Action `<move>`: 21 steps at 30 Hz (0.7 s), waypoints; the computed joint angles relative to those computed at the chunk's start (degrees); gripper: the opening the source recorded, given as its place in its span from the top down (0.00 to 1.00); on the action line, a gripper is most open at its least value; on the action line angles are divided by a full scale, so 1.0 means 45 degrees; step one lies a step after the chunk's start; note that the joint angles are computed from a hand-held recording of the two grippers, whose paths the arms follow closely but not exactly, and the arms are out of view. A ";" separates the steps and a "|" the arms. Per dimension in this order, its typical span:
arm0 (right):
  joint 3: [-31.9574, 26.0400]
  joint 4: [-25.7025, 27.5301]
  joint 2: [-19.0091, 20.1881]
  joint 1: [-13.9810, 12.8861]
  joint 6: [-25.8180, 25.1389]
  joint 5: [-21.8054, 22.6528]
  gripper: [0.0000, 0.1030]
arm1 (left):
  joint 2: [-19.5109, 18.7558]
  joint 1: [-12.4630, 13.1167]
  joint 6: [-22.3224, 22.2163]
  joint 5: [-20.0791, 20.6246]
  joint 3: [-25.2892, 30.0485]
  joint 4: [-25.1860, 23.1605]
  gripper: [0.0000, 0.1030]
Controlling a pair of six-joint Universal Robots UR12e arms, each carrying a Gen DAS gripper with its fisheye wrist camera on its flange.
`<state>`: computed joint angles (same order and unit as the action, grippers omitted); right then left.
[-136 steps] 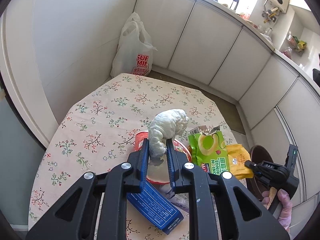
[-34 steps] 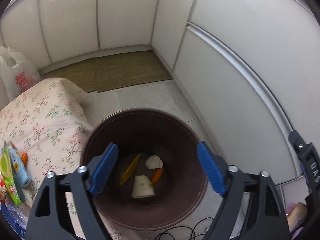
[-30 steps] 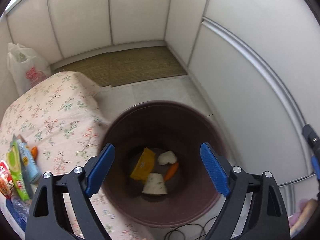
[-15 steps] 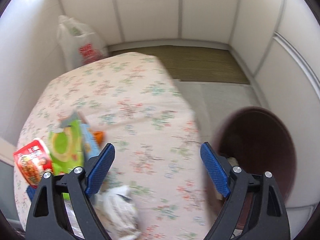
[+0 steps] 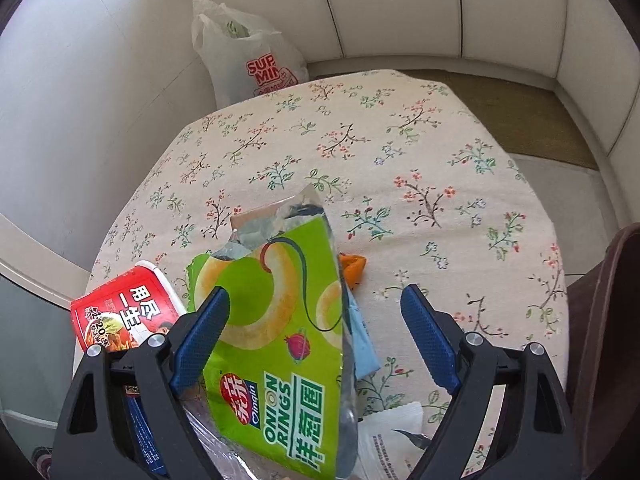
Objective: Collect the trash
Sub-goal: 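Reach down and grasp the green onion-rings bag with the left tool, then grasp the milk carton with the right tool while the left holds the green bag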
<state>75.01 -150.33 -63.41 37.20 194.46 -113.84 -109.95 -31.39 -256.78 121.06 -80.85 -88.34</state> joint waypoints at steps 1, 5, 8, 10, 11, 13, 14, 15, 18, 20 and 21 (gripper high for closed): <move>-0.0041 0.0001 0.0028 0.0034 -0.0087 0.0046 0.07 | -0.0009 0.0051 0.0018 -0.0134 -0.0033 -0.0185 0.18; -0.0199 0.0022 0.0126 0.0164 -0.0311 0.0236 0.07 | 0.0256 0.0113 0.0223 -0.0158 -0.0560 0.0229 0.32; -0.0352 0.0032 0.0227 0.0259 -0.0472 0.0421 0.07 | 0.0704 0.0084 0.0550 -0.0011 -0.1199 0.1346 0.53; -0.0446 0.0052 0.0296 0.0339 -0.0589 0.0491 0.07 | 0.0957 0.0003 0.0806 0.0296 -0.1520 0.1997 0.83; -0.0507 0.0057 0.0348 0.0406 -0.0676 0.0487 0.07 | 0.1284 0.0024 0.1010 0.0182 -0.1977 0.2920 0.85; -0.0598 0.0013 0.0424 0.0502 -0.0850 0.0577 0.07 | 0.1777 0.0099 0.1157 -0.0112 -0.2630 0.4172 0.96; -0.0631 -0.0030 0.0454 0.0543 -0.0916 0.0650 0.07 | 0.2056 0.0136 0.1150 -0.0243 -0.2986 0.4727 0.97; -0.0679 -0.0092 0.0493 0.0599 -0.0998 0.0723 0.07 | 0.2286 0.0175 0.1172 -0.0408 -0.3280 0.5265 0.98; -0.0830 -0.0292 0.0619 0.0794 -0.1273 0.0894 0.07 | 0.3021 0.0299 0.0971 -0.0758 -0.4198 0.6483 0.99; -0.0973 -0.0399 0.0729 0.0940 -0.1469 0.1021 0.07 | 0.3575 0.0390 0.0685 -0.1012 -0.4878 0.7400 0.99; -0.1083 -0.0385 0.0802 0.1021 -0.1581 0.1127 0.07 | 0.3812 0.0439 0.0561 -0.1125 -0.5163 0.7731 0.99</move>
<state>70.14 -152.06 -59.80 41.79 187.34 -108.77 -92.79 -29.42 -254.25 116.00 -104.08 -53.55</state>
